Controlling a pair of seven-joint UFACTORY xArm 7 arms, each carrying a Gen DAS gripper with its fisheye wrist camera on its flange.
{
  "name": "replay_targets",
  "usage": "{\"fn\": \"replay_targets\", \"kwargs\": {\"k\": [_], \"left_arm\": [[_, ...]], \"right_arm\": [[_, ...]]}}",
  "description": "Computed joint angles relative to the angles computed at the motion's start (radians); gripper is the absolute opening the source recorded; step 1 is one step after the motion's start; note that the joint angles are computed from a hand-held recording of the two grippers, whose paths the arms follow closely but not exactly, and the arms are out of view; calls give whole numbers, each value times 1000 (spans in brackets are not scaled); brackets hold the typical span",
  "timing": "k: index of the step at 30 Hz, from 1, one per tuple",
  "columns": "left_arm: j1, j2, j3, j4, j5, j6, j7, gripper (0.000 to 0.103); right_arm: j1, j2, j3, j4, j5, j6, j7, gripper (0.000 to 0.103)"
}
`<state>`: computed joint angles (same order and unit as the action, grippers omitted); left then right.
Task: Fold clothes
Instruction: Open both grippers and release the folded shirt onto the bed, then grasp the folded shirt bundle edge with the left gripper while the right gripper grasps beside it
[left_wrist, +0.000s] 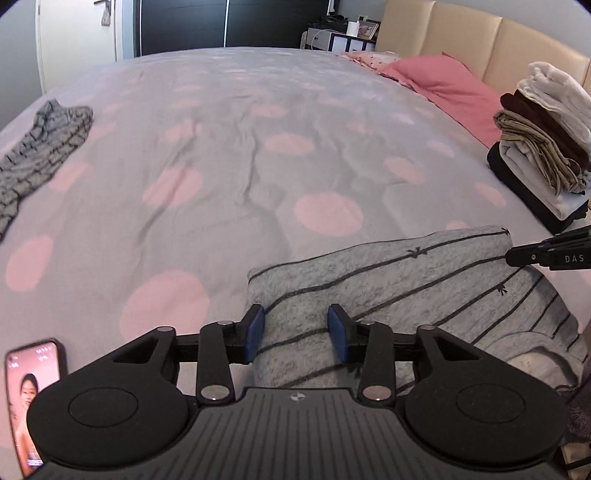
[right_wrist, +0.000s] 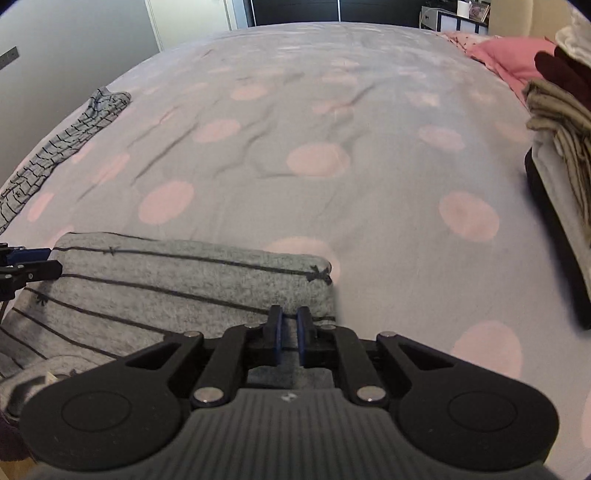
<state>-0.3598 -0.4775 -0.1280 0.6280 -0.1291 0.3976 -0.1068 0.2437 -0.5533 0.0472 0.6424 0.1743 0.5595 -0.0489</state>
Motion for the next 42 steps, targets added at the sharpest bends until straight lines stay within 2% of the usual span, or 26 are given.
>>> {"fn": "replay_targets", "kwargs": {"k": [5, 6, 8, 11, 13, 14, 15, 17, 20, 21, 24, 27, 30, 33, 37, 42], "left_arm": [[5, -3, 3, 6, -18, 15, -23, 46], [15, -9, -7, 2, -10, 14, -40, 48], [35, -23, -27, -5, 8, 13, -80, 62], [54, -50, -48, -20, 27, 18, -151, 65], [64, -70, -53, -27, 33, 28, -200, 69], [71, -78, -56, -28, 36, 37, -226, 74], [78, -86, -58, -29, 39, 46, -251, 75], [71, -98, -38, -35, 25, 55, -277, 75], [24, -111, 29, -52, -55, 63, -279, 75], [12, -113, 46, -57, -85, 67, -282, 75], [-14, -107, 82, -61, -158, 93, -282, 75], [-59, -98, 138, -67, -241, 105, -206, 76], [-76, -94, 162, -78, -306, 88, -137, 76], [-76, -80, 154, -77, -331, 81, -93, 79], [-87, -51, 134, -57, -328, 97, -12, 91], [-117, -15, 116, -37, -341, 83, 99, 91]], "right_arm": [[2, 0, -7, 11, 8, 19, -2, 10], [3, -5, -6, 8, 7, 17, -5, 10], [4, -15, -5, 3, 5, 15, -12, 11], [10, -35, -10, -10, 8, 6, -27, 12], [24, -55, -28, -21, 27, -5, -45, 24], [37, -65, -45, -24, 51, -6, -55, 43], [36, -78, -48, -27, 65, -8, -48, 53], [25, -104, -48, -33, 82, -11, -23, 60], [1, -118, -60, -30, 95, 12, 14, 63], [-13, -118, -59, -27, 92, 25, 31, 68], [-17, -101, -92, -8, 121, 117, 51, 80], [-3, -81, -129, 5, 189, 211, 44, 80], [10, -64, -145, 4, 252, 254, 0, 80], [8, -48, -141, -6, 295, 273, -31, 81], [1, -20, -125, -5, 317, 266, -74, 82], [4, 3, -112, 0, 353, 239, -112, 80]]}}
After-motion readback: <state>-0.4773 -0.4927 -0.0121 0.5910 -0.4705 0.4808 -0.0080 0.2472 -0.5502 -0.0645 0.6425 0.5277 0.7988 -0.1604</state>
